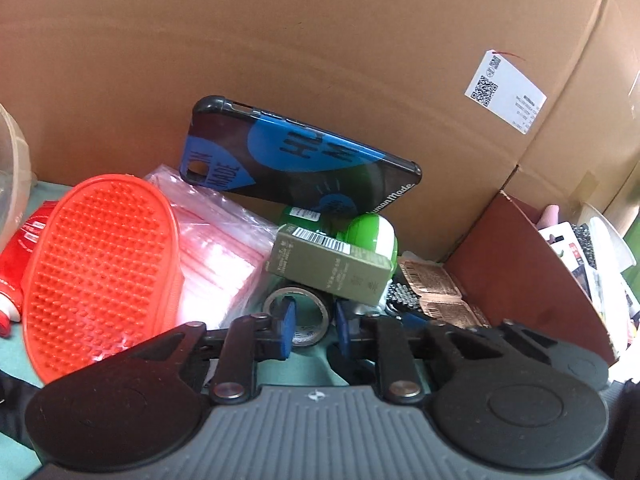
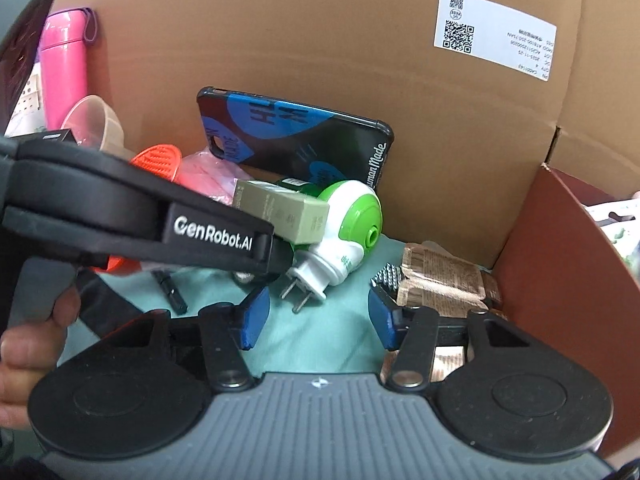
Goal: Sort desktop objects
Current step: 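Grasp the black tape roll with the left gripper while the right gripper grasps the green air freshener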
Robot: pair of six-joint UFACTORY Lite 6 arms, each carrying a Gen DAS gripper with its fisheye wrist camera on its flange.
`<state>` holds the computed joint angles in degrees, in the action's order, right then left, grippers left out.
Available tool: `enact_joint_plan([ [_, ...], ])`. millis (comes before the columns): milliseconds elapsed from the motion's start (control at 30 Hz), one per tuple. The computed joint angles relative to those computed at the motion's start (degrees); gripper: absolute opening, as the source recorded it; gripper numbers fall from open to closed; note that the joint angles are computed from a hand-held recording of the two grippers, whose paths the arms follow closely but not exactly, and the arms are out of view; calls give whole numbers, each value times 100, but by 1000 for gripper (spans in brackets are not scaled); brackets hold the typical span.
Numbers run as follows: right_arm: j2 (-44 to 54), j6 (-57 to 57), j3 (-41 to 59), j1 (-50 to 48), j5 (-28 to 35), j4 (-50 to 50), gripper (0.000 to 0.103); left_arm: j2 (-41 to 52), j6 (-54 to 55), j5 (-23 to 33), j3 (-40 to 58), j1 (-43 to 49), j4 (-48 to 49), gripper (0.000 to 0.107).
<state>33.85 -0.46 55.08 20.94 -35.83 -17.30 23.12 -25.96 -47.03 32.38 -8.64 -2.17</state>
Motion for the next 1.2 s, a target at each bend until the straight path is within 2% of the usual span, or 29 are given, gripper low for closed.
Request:
enact_joint_plan([
  [67,143,159,208,1,74,-137,48,0,-26,-7,-6,0,54,10],
  [100,203,289,296,-4,121,-280,38,5,-5,-18,-16,-25,31,7],
  [233,406,589,523,-44,199,-537,30,23,27,2,0,-44,39,6],
  [267,384,654,502,-69,197,-630,26,-5,55,19,-20,-80,16,5],
  [600,-167,369,-291,-213,39,-609,26,-390,23,302,-304,-349,207,5],
  [833,-1165,815,-1490,-747,-218,-1567,25,-766,-276,563,-612,-623,324,6],
  [967,-1900,723,-2325,-1091,-446,-1914,25,-1265,-616,279,-1295,-832,476,6],
  [1067,-2320,903,-2755,-1444,-524,-2485,25,-1728,-581,384,-1731,-1269,68,6],
  [1200,-2707,1375,-3281,-2273,-720,-3536,25,-2296,-371,464,-2301,-2082,-965,5],
])
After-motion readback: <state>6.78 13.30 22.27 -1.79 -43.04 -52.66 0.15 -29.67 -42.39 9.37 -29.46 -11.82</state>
